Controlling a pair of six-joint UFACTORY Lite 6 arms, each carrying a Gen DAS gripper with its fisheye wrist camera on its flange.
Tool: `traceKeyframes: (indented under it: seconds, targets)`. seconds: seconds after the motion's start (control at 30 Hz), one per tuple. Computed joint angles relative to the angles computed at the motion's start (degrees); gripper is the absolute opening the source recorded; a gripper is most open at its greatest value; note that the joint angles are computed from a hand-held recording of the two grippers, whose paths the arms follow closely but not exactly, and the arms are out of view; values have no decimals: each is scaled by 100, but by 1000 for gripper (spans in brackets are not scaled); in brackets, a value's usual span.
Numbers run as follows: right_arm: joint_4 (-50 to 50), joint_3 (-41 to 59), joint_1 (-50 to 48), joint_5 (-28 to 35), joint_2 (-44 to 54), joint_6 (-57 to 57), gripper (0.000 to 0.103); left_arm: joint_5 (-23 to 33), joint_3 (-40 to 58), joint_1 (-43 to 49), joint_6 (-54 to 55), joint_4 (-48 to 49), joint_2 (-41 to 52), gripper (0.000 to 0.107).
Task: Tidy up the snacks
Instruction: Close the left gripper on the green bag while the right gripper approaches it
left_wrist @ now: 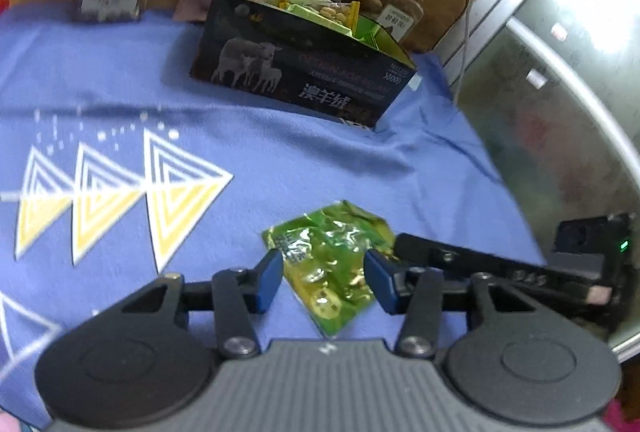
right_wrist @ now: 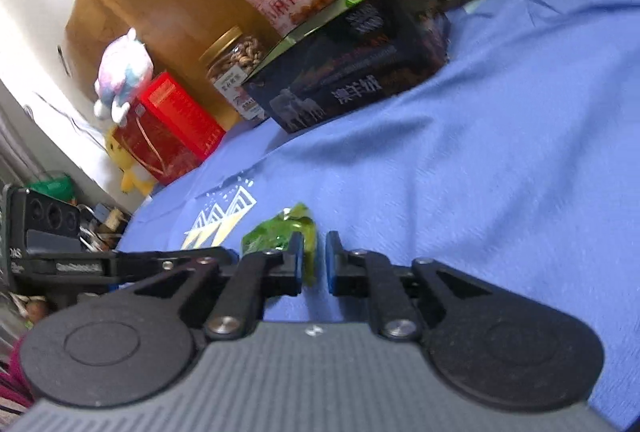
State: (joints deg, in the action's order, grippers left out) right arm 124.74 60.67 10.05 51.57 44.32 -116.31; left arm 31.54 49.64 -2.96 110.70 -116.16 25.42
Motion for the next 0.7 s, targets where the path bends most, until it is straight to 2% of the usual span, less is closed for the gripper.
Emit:
traceKeyframes:
  seconds: [0.07, 0.17, 0.57, 0.7]
  targets:
    - [-47, 70, -50, 125, 103, 207, 15, -416, -2, -298, 450, -486, -99, 46]
    - [68, 52, 23, 81, 73, 155, 15, -698, -71, -544, 1090, -1159, -183, 46]
    - [215, -94, -4, 151, 39, 49, 15, -811, -102, -639, 1299, -1357, -238, 49]
    - [376, -149, 32, 67, -33, -142, 19, -820, -113, -651, 1347, -1401, -243, 49]
